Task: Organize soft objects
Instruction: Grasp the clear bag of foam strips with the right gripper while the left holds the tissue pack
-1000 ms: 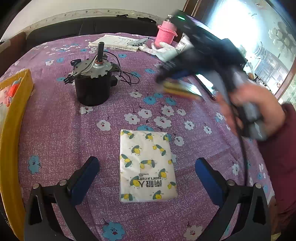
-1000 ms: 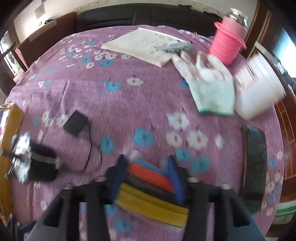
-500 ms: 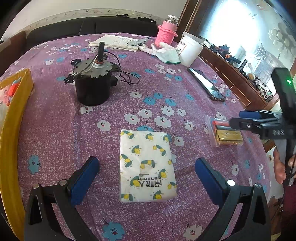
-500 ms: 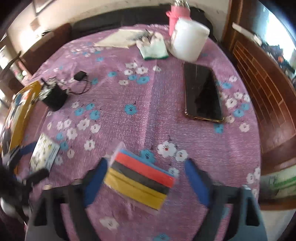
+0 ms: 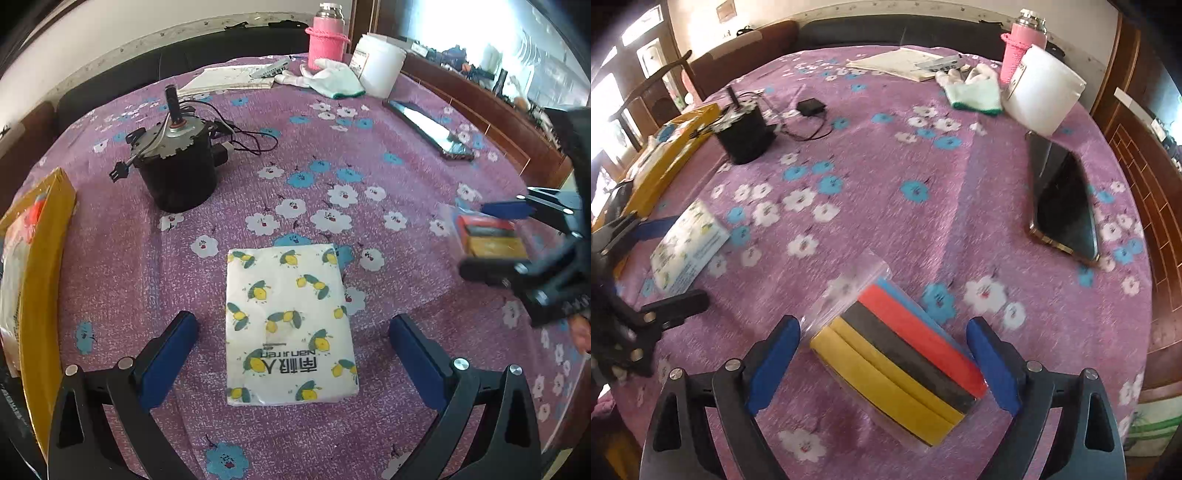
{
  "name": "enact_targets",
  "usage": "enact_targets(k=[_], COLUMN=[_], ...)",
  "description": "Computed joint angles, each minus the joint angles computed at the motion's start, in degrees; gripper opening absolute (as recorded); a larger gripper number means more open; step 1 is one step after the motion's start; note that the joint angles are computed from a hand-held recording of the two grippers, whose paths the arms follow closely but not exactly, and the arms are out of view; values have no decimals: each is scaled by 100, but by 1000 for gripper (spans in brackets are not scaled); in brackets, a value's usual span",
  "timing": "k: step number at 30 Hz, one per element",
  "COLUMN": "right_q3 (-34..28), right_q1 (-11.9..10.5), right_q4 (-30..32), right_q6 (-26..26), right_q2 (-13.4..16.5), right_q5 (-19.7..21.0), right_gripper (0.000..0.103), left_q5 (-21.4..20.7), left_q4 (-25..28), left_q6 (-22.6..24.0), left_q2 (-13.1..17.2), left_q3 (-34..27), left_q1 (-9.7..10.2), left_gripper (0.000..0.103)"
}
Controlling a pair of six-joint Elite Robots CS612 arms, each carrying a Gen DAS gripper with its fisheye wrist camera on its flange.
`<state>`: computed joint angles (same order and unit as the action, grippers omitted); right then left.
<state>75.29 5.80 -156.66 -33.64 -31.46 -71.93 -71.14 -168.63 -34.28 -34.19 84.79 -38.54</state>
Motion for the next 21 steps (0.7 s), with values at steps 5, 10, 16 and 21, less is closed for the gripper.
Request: enact_targets(k=[5, 10, 16, 21], right_q3=[349, 415, 554, 693], right_q1=[29, -75, -97, -85], right_q4=[-462, -171, -192, -491], right_q6=[128, -41, -295, -248], right_q2=[-114, -175, -221, -234], right_q5=[-176, 276, 126, -36], right_gripper=[87, 92, 97, 98], left_q5=[100, 162, 239, -35], left_q4=[215, 209, 1, -381], left_q6=[20, -12, -33, -126], left_q2=[27, 55, -31, -101], left_q3=[-102, -145, -5, 216], left_q1=[-10, -15, -44, -20], left_gripper=[103, 103, 51, 51])
